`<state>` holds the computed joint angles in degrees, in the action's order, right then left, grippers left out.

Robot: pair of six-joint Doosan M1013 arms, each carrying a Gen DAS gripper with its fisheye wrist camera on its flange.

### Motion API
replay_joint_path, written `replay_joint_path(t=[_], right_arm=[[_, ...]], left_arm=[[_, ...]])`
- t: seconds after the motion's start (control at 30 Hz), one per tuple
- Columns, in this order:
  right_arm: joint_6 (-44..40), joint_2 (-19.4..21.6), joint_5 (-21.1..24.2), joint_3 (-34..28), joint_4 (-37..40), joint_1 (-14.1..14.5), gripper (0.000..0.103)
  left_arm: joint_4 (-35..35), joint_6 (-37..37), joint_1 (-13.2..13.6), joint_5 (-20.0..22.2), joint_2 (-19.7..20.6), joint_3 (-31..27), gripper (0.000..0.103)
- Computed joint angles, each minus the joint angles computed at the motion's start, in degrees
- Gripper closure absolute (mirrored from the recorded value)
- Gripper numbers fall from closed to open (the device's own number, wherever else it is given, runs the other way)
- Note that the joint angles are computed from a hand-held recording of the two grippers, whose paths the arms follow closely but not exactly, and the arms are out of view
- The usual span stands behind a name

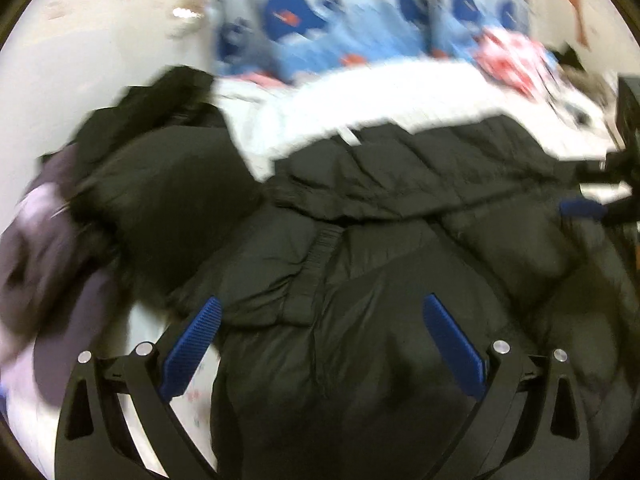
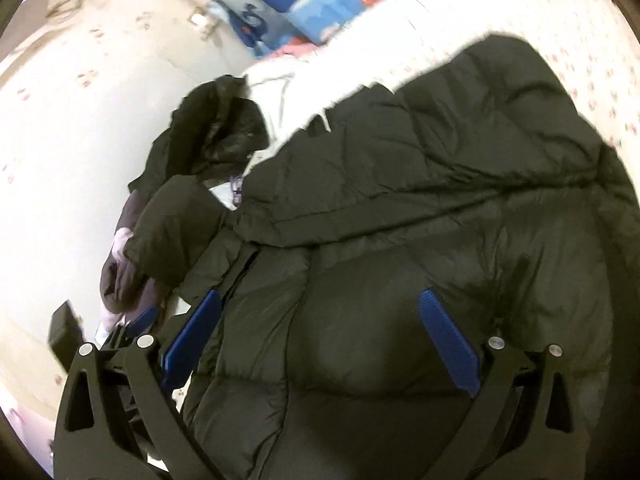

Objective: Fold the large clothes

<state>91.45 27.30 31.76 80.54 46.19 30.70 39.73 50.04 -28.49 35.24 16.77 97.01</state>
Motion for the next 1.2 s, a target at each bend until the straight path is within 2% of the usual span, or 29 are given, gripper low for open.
replay_joint_path(t=[0.03, 0.07, 0.17, 0.2, 0.27, 0.33, 0.37, 0.4, 0.47, 0.5, 0.67, 0.8, 0.87, 0.97, 1.03, 1.2], right_arm=[[1.13, 0.23, -0.12, -0.10, 0.38, -0.16, 0.007], [0.27, 0.54, 0.01, -0.31, 2.16, -0.40, 0.007], [-3.09, 0.36, -0.76, 0.18, 5.80, -0.89, 0.007], [-3.66, 0.36, -1.00, 0.08, 6.32, -0.90, 0.007], [-5.00, 0.46, -0.75, 0.00, 7.97, -1.04, 0.007], [-5.49, 0.71, 0.08, -0.23, 9.01, -1.11, 0.007], [-5.46, 0.86, 0.73, -0.37, 9.50, -1.15, 0.007], [-5.29, 0.98, 1.07, -0.49, 9.64, -1.15, 0.007], [-4.13, 1.27, 1.91, -0.99, 8.54, -1.02, 0.007], [-3.83, 1.36, 2.05, -1.15, 8.06, -0.95, 0.007], [-4.37, 1.32, 2.13, -1.07, 9.40, -1.03, 0.007], [-7.98, 1.16, 2.18, -0.65, 13.70, -1.26, 0.007], [-10.13, 1.06, 2.38, -0.25, 17.01, -1.59, 0.007], [-14.25, 0.24, 0.87, 1.58, 24.19, -2.37, 0.007], [-18.54, -0.45, -0.09, 3.18, 31.14, -3.29, 0.007], [-24.84, -1.05, 0.00, 6.14, 45.31, -6.09, 0.007]], left_arm=[[-3.54, 4.94, 0.83, 1.49, 1.12, -1.29, 0.006], [-4.08, 7.91, 1.35, 4.87, 2.72, -2.95, 0.006], [-1.50, 9.82, 2.19, 10.66, 5.87, -5.14, 0.006], [-1.45, 9.42, 2.61, 11.29, 6.40, -5.48, 0.006], [-5.11, 9.73, 4.04, 9.26, 6.55, -5.45, 0.008], [-6.91, 7.63, 4.96, 7.40, 6.45, -4.99, 0.021], [-7.98, 7.47, 5.25, 6.86, 6.45, -4.81, 0.042], [-8.68, 6.62, 5.42, 6.87, 6.50, -4.75, 0.069], [-11.12, 5.96, 5.91, 6.43, 6.17, -4.72, 0.086], [-13.47, 5.84, 6.47, 4.86, 5.34, -4.24, 0.091], [-26.36, 9.11, 8.89, -4.45, -0.26, -2.15, 0.093], [-39.76, 18.05, 9.47, -10.98, -3.83, -3.16, 0.093], [-46.15, 23.95, 8.50, -13.57, -4.59, -4.62, 0.093], [-59.43, 35.85, 7.26, -14.59, -2.60, -8.56, 0.093], [-68.43, 44.24, 5.81, -14.16, 0.23, -12.01, 0.093], [-89.92, 62.44, 2.87, -8.55, 8.49, -19.17, 0.093]])
